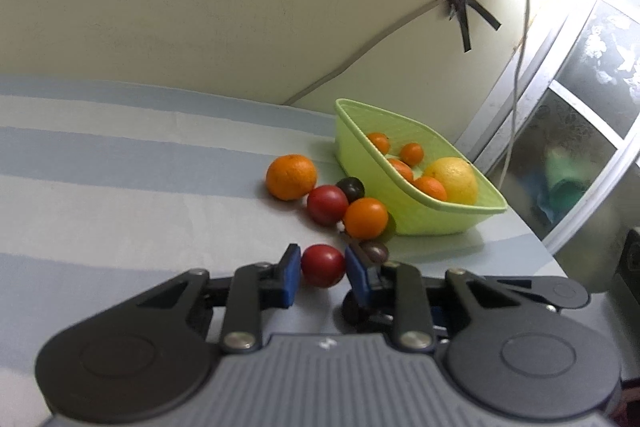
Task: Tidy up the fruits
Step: 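Grasp a red cherry tomato with the left tool while the right tool grasps a dark plum tomato, then lift the red tomato and dark tomato off the table with both tools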
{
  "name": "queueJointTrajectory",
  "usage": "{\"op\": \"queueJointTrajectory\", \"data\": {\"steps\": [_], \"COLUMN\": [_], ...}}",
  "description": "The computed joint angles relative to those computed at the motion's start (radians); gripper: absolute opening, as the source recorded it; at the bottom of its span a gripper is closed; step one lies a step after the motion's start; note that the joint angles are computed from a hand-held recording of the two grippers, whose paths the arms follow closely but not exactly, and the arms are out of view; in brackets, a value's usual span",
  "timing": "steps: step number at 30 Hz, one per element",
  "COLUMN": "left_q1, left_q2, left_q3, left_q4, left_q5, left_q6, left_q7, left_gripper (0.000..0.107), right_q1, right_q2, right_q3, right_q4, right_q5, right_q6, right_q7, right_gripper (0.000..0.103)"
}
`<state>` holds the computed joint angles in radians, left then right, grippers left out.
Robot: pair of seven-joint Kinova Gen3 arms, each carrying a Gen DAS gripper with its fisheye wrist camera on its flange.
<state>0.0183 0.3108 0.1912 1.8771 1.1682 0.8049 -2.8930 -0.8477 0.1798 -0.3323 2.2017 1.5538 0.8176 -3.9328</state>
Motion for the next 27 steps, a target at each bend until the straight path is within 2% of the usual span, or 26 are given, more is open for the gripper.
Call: {"op": "queueJointTrajectory", "data": {"steps": [6, 13, 21, 24, 27], "left_q1": [-0.039, -0.020, 0.051, 0.080, 0.101], "left_q2": [-0.059, -0.125, -0.181, -0.199, -0.222], "left_q3": [-0.026, -0.057, -0.064, -0.061, -0.061], "left_q4": [0.072, 0.165, 0.225, 0.243, 0.264], "left_q5": [0.016, 0.032, 0.017, 0.014, 0.025], "left_q6": [0.083, 0.149, 0.125, 0.082, 0.040], "left_q7": [-0.060, -0.152, -0.216, -0.230, -0.247], "left_gripper": [0.025, 0.025, 0.026, 0.026, 0.033], "right_q1": [-0.075, -0.184, -0.316, -0.345, -0.360], "right_q2": [-0.012, -0.036, -0.027, -0.022, -0.012], "right_q3": [-0.037, -0.092, -0.137, -0.142, -0.139], "right_q4": [0.036, 0.085, 0.113, 0.119, 0.111], "right_q5": [-0.053, -0.165, -0.308, -0.329, -0.335], "right_q6": [0.108, 0.248, 0.404, 0.430, 0.447], "right_q7": [-0.026, -0.100, -0.248, -0.288, -0.288], "right_gripper": [0.023, 0.023, 0.023, 0.023, 0.024]}}
